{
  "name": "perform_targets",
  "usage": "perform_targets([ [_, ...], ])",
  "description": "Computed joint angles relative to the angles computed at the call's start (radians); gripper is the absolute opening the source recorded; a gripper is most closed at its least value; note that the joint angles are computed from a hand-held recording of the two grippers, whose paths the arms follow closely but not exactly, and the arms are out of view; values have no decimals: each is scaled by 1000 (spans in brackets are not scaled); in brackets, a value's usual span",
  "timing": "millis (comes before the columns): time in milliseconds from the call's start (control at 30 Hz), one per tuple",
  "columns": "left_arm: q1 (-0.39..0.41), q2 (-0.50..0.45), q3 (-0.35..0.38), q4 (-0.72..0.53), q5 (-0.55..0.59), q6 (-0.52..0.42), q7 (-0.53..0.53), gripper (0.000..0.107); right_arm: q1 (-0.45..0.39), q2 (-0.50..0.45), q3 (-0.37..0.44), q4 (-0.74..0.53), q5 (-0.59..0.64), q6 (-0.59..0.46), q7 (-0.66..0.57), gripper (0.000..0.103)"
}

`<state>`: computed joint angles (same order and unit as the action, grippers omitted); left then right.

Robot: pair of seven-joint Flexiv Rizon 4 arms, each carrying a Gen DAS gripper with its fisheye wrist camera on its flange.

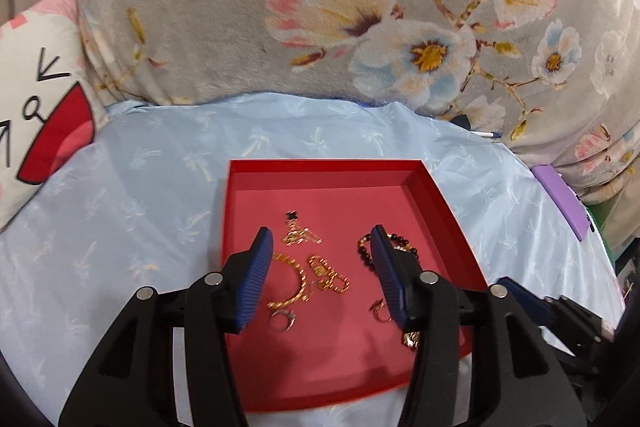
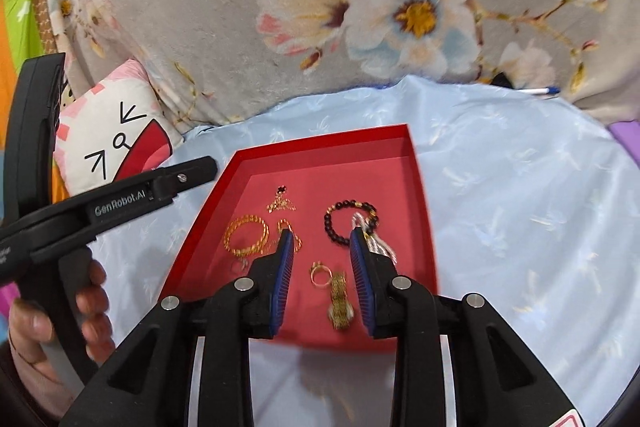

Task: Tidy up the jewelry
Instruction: 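Withdraw both open tools from the red box, then grasp the second gold hoop earring with the right tool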

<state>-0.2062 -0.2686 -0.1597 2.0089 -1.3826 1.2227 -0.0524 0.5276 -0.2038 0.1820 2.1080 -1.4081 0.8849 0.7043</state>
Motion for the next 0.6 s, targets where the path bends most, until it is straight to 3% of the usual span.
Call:
perform_targets([
  [133,-14,64,18,71,-74,25,78,57,39,43,44,37,56,-74,4,31],
  [267,-39,121,50,151,-132,42,154,58,88,65,86,59,118,-142,16,32],
  [533,-33,198,106,301,-108,8,140,61,189,62,147,98,243,-196,81,33],
  [600,-42,207,104,327,-142,35,178,61,218,45,158,94,287,-218,72,33],
])
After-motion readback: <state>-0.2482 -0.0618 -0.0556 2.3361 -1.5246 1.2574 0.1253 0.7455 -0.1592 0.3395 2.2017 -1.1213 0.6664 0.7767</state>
